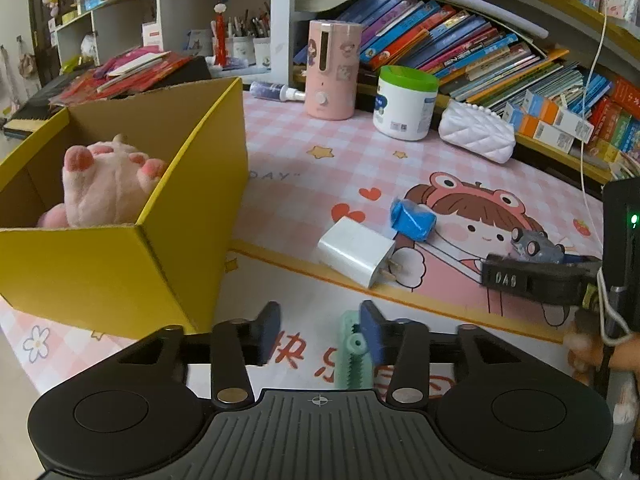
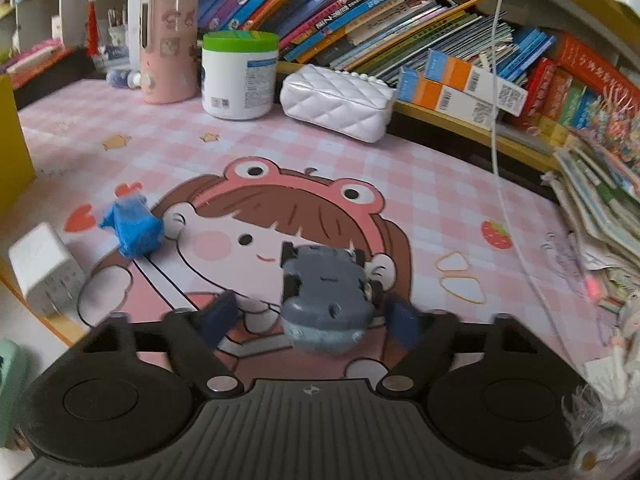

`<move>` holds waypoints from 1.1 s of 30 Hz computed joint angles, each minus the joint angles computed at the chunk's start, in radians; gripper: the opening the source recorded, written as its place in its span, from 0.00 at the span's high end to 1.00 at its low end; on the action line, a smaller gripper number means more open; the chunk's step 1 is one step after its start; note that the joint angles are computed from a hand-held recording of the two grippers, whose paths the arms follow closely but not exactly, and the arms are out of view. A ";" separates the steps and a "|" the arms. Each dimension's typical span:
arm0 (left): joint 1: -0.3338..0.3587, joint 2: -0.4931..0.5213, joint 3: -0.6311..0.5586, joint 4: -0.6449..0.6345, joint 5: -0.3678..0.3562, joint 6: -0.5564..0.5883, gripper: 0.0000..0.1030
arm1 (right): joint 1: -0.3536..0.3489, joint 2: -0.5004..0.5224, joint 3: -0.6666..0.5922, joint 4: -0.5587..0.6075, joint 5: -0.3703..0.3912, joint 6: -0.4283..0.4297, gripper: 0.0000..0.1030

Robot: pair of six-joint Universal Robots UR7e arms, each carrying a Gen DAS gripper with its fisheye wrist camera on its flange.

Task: Organize objects
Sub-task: 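Grasp the mint-green correction tape with the left tool while the right tool grasps the grey toy car, then lift and carry the correction tape and toy car toward the yellow box with both tools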

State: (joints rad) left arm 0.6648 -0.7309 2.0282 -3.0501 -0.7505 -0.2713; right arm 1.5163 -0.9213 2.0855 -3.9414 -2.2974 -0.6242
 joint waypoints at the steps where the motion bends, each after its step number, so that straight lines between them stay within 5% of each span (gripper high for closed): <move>1: 0.000 -0.001 0.001 0.002 0.000 -0.002 0.52 | -0.002 -0.008 0.004 0.011 0.012 0.010 0.57; 2: 0.000 -0.002 0.002 0.004 -0.002 -0.002 0.52 | -0.002 -0.013 0.006 0.019 0.015 0.019 0.63; 16: -0.003 0.036 -0.017 0.003 -0.027 -0.007 0.34 | 0.047 -0.119 0.160 -0.071 0.009 0.079 0.63; 27: -0.005 0.097 -0.075 0.098 0.001 -0.025 0.35 | 0.062 -0.149 0.230 -0.071 0.004 0.084 0.63; 28: -0.005 0.098 -0.077 0.106 0.011 -0.020 0.43 | 0.062 -0.149 0.231 -0.067 0.007 0.084 0.63; 29: -0.005 0.099 -0.079 0.117 0.020 -0.020 0.62 | 0.062 -0.150 0.232 -0.062 0.009 0.086 0.63; 31: 0.003 0.093 -0.079 0.127 0.005 -0.018 0.76 | 0.063 -0.147 0.231 -0.051 0.012 0.091 0.63; 33: 0.002 0.090 -0.074 0.125 0.003 -0.006 0.78 | 0.065 -0.146 0.230 -0.041 0.016 0.096 0.63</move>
State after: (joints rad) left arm 0.6665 -0.6406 1.9538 -2.9248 -0.7476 -0.2771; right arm 1.5813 -1.0669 2.3156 -3.9823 -2.2816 -0.5280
